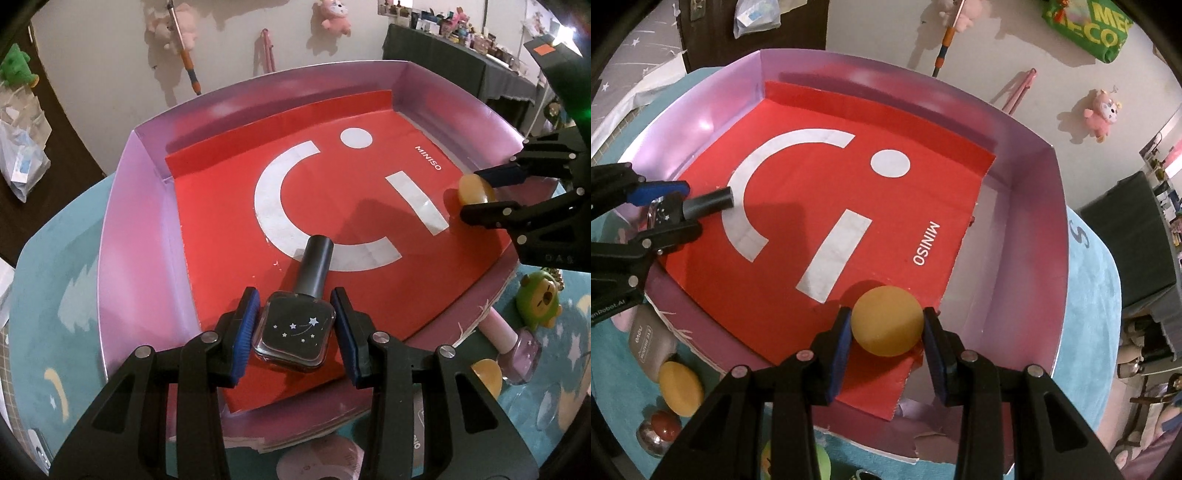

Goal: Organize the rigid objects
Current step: 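Carry black polish into pink box, open left tool while right tool drops sponge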

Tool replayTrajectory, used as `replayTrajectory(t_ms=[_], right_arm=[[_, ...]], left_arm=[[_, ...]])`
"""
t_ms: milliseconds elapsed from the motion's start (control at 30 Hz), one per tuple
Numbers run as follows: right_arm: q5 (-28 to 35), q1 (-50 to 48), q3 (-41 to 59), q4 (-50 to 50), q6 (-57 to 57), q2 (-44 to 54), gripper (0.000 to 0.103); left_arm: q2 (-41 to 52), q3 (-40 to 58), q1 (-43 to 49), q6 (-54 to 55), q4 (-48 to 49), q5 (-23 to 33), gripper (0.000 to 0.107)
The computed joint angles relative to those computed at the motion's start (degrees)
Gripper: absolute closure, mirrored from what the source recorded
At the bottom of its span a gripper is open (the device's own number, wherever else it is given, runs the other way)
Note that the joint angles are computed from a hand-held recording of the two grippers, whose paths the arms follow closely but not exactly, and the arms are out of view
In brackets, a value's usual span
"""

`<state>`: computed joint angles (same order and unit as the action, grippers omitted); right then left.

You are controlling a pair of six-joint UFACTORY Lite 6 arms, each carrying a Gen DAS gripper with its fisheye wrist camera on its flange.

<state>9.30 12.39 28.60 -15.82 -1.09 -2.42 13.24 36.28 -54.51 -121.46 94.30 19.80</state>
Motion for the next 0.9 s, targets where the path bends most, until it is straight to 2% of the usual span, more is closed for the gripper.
replayTrajectory(t_ms=[333,400,633,733,800,900], right_arm=[[0.31,-0.15,0.75,2.47,-2.21,0.65,0.063],[0.27,-0.16,1.27,3.53,-3.18,1.35,0.062],[0.71,-0.47,2.03,6.61,-6.18,1.91,0.06],[1.17,-0.9,1.27,13.5,-13.15,0.19,0.054],[1.59,-0.68,-0.11,14.66,-14.12,-2.38,0.048],[3.0,-1.12,-2.2,19.18,-18.73,-7.51,0.046]], left_arm=[[0.12,0.24,0.68,-0.78,1.86,-0.36,0.068],[-0.28,0.06,-0.2,-0.85,1.59,1.35,0.06],[-4.53,-1.96,-1.45,-2.08,1.84,2.28,0.05],[-7.62,-3.48,-2.63,-1.9,0.62,3.08,0.043],[-10.27,-4.82,-4.24,-1.5,-1.05,4.75,0.035],[-15.4,-7.56,-6.71,-1.83,-2.97,6.42,0.033]])
